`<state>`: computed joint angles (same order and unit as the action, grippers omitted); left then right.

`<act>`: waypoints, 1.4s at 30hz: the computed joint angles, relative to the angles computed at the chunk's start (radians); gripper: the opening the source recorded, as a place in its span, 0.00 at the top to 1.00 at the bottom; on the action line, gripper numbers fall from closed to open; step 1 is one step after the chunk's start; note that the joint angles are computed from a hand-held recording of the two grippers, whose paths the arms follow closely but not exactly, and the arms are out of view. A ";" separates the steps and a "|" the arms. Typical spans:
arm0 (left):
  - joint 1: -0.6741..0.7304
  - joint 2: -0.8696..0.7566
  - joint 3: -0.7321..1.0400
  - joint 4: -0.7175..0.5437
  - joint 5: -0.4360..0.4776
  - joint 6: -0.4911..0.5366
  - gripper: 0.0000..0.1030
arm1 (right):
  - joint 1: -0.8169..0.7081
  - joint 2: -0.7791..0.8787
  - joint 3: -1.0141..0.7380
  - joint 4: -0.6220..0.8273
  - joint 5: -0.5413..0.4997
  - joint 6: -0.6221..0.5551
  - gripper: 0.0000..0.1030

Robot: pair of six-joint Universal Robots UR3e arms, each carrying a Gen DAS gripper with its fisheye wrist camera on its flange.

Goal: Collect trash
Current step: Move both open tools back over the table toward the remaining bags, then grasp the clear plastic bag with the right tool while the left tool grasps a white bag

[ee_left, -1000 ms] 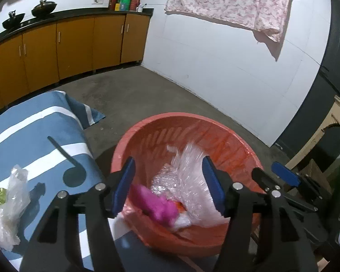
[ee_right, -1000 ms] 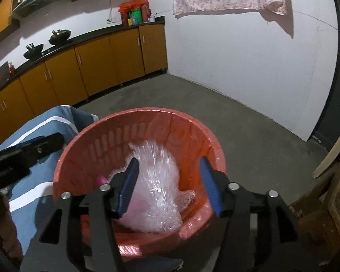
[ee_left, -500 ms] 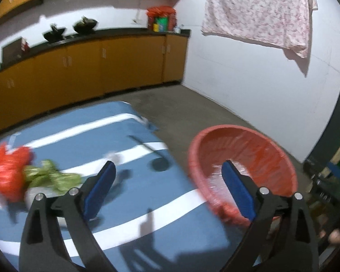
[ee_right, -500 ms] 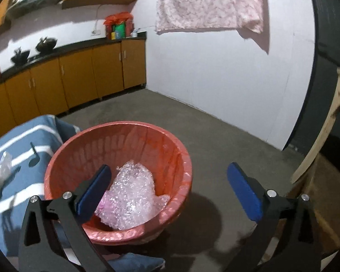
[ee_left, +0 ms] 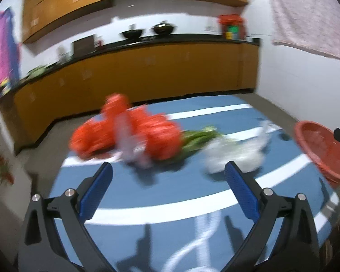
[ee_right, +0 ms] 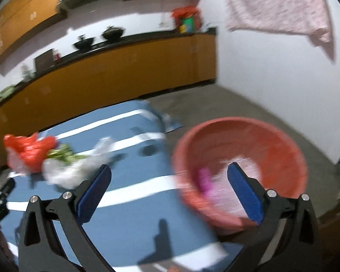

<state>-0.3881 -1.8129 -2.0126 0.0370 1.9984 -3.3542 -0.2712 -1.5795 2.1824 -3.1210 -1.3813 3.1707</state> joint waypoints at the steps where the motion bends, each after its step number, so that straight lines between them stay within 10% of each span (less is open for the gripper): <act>1: 0.029 0.029 -0.043 0.009 -0.005 -0.012 0.06 | 0.045 0.035 -0.041 0.012 -0.007 0.016 0.02; 13: 0.288 0.223 -0.333 0.110 -0.118 0.022 0.06 | 0.406 0.411 -0.481 0.106 -0.286 0.162 0.02; 20: 0.392 0.273 -0.401 0.138 -0.199 0.046 0.06 | 0.451 0.549 -0.686 0.322 -0.346 0.235 0.19; 32: 0.390 0.197 -0.359 0.181 -0.226 0.060 0.06 | 0.480 0.536 -0.630 0.271 -0.305 0.068 0.70; 42: 0.327 0.118 -0.198 0.162 -0.244 0.042 0.06 | 0.425 0.453 -0.501 0.194 -0.292 0.045 0.73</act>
